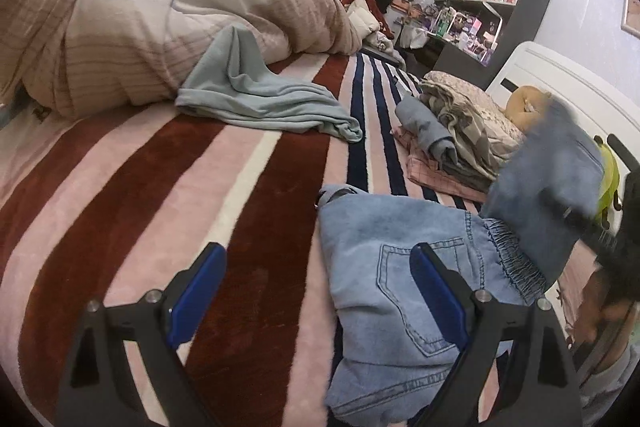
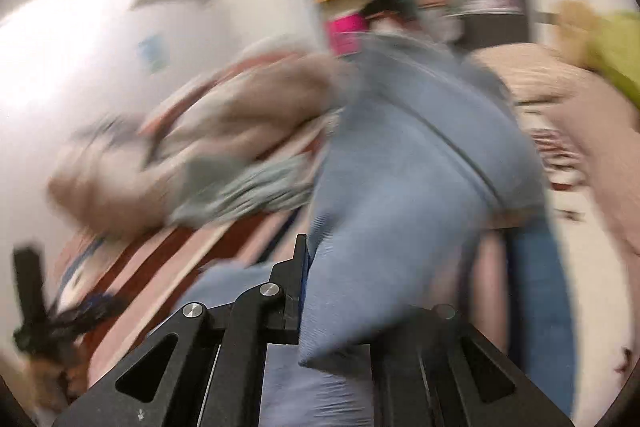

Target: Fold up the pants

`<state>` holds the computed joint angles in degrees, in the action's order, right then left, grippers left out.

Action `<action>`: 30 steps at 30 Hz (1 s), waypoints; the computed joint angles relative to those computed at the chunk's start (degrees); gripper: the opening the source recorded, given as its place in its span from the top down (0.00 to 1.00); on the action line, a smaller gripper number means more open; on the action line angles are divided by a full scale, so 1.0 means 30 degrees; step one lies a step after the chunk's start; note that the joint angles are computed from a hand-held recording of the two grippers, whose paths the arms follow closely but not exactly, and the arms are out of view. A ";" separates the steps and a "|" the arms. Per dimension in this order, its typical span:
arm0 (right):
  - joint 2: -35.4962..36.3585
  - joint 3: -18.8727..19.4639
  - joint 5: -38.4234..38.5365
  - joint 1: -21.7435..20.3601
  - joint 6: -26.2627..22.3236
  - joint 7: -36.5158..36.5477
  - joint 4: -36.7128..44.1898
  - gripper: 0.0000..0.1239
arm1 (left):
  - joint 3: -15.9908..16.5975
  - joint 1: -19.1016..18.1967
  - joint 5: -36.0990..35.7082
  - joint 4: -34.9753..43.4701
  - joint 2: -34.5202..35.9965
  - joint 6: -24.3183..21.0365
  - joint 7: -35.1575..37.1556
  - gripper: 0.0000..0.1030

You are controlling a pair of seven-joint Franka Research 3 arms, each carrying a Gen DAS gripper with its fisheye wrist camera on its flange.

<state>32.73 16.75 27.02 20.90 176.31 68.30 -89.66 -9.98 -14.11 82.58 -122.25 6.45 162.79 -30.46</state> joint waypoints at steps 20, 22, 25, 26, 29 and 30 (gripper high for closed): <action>0.0717 0.2471 0.2201 -0.0640 -0.6211 -0.7120 -0.0392 0.75 | -0.0082 -0.0064 0.0611 0.1640 0.1300 0.1550 0.0400 0.11; 0.0186 0.2939 0.3736 -0.1330 -0.6754 -0.8297 -0.0957 0.75 | -0.0098 -0.0357 -0.0760 0.2468 0.2043 0.1490 0.2135 0.11; -0.0638 0.2620 0.5451 -0.1668 -0.6887 -0.8851 -0.1637 0.75 | -0.0226 -0.0848 -0.3852 0.3702 0.3250 0.0888 0.5816 0.11; -0.0935 0.2495 0.6010 -0.1744 -0.6737 -0.9102 -0.1912 0.75 | -0.0278 -0.0978 -0.4747 0.4048 0.3598 0.0650 0.6858 0.11; -0.1781 0.1634 0.7162 -0.1637 -0.5865 -0.9391 -0.2701 0.75 | -0.0463 -0.1542 -0.7380 0.5094 0.4501 -0.1364 0.9709 0.11; -0.1942 0.1306 0.7395 -0.1532 -0.5608 -0.9422 -0.2860 0.74 | -0.0561 -0.1772 -0.8344 0.5618 0.4909 -0.2533 1.0862 0.11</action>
<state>26.91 20.67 49.20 16.30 159.49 40.03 -98.24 -11.66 -19.43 57.55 -105.39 21.18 155.19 2.13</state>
